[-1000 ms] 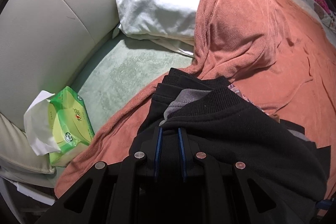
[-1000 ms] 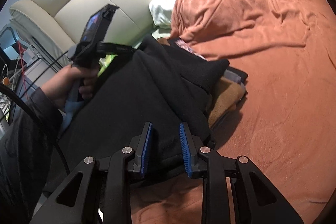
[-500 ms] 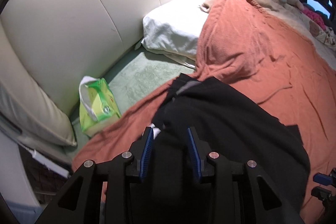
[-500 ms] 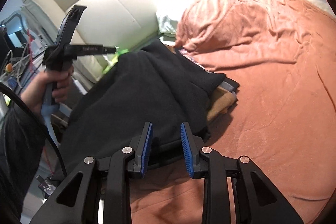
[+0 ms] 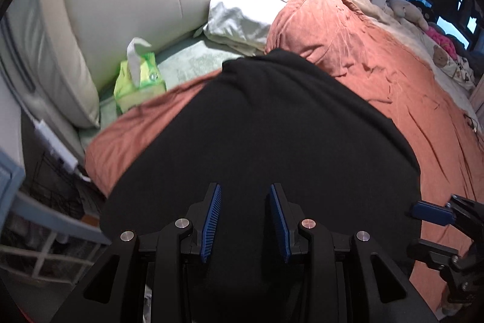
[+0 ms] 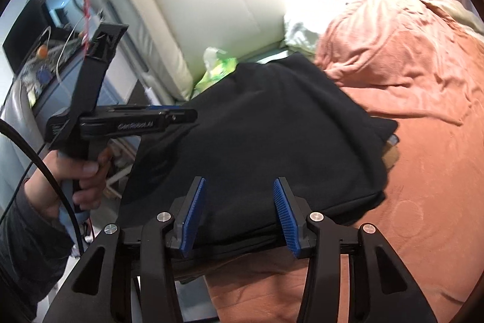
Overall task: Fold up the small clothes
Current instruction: 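Press the shirt flat on the stack with the left tool, then open it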
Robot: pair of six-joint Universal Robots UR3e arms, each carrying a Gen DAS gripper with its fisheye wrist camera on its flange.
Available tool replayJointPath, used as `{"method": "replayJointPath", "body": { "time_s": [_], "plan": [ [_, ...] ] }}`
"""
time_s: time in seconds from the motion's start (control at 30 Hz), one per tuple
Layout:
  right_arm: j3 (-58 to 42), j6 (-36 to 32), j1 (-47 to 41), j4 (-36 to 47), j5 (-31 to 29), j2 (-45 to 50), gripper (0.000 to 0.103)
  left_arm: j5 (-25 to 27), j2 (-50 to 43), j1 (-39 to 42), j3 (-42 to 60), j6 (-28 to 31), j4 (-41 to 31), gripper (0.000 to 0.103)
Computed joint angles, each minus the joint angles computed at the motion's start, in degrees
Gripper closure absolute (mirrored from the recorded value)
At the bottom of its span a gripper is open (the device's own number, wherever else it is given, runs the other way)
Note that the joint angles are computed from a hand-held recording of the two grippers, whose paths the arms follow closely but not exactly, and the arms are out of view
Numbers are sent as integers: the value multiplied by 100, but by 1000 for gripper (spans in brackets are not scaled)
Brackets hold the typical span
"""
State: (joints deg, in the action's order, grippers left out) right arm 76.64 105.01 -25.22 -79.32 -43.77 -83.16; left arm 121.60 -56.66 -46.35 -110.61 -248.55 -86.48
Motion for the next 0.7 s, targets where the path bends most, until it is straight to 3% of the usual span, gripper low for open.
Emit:
{"method": "replayJointPath", "body": {
  "time_s": [0.2, 0.27, 0.43, 0.5, 0.7],
  "plan": [
    [893, -311, 60, -758, -383, -197, 59, 523, -627, -1421, 323, -1630, -266, 68],
    [966, -427, -4, -702, -469, -249, 59, 683, -958, -1848, 521, -2004, -253, 75],
    [1089, -534, -119, -634, -612, -494, 63, 730, -1511, -2402, 642, -2454, 278, 84],
    [937, -564, -189, -300, -658, -571, 68, 709, -1750, -2536, 692, -2512, 532, 85],
    [756, -697, -818, 179, -698, -986, 68, 732, -2286, -2839, 1058, -2851, 669, 85]
  ]
}}
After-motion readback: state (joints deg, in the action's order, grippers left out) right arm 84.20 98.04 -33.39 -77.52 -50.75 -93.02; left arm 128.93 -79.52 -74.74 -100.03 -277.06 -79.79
